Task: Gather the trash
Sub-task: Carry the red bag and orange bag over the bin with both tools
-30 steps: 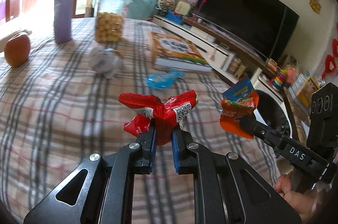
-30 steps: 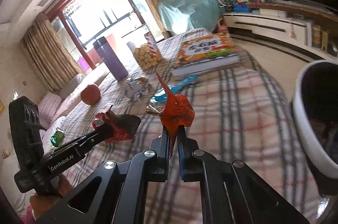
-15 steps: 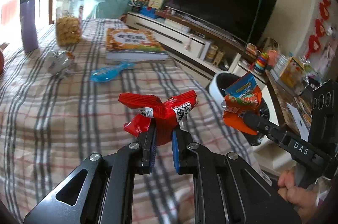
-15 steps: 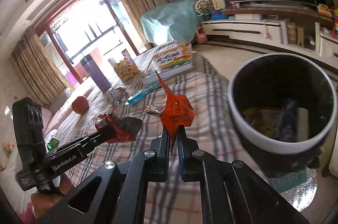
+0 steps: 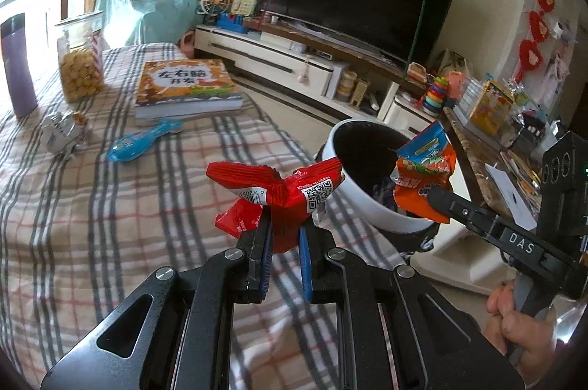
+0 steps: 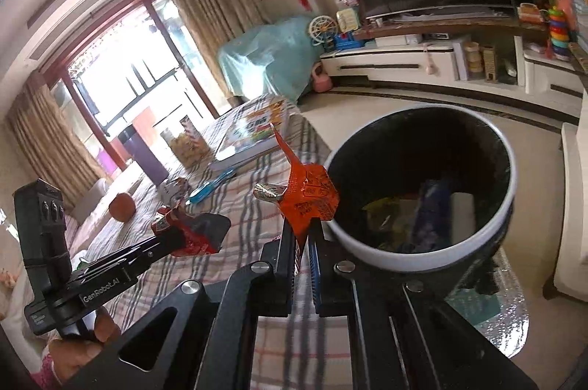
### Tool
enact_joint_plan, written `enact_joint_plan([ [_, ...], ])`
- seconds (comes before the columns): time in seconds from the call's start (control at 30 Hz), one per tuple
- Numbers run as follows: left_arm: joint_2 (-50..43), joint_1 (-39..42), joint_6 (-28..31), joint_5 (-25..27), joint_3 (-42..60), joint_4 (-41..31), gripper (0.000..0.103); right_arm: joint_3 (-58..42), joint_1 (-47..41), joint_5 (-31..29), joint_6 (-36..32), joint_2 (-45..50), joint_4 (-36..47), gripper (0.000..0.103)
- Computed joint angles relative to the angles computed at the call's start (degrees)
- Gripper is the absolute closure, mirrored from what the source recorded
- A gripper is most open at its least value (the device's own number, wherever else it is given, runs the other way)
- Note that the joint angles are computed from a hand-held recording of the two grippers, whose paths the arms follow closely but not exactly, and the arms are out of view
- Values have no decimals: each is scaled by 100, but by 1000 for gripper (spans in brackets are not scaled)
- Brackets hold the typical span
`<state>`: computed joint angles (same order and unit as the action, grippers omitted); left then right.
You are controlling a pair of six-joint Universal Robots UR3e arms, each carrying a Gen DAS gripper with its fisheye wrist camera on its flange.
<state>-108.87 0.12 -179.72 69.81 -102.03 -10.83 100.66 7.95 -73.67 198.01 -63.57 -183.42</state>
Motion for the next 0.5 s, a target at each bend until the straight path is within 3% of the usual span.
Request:
enact_joint_plan([
  [0.5, -487, -609, -62, 260, 894, -309, 92, 558, -451, 126, -14, -337, -280, 96],
])
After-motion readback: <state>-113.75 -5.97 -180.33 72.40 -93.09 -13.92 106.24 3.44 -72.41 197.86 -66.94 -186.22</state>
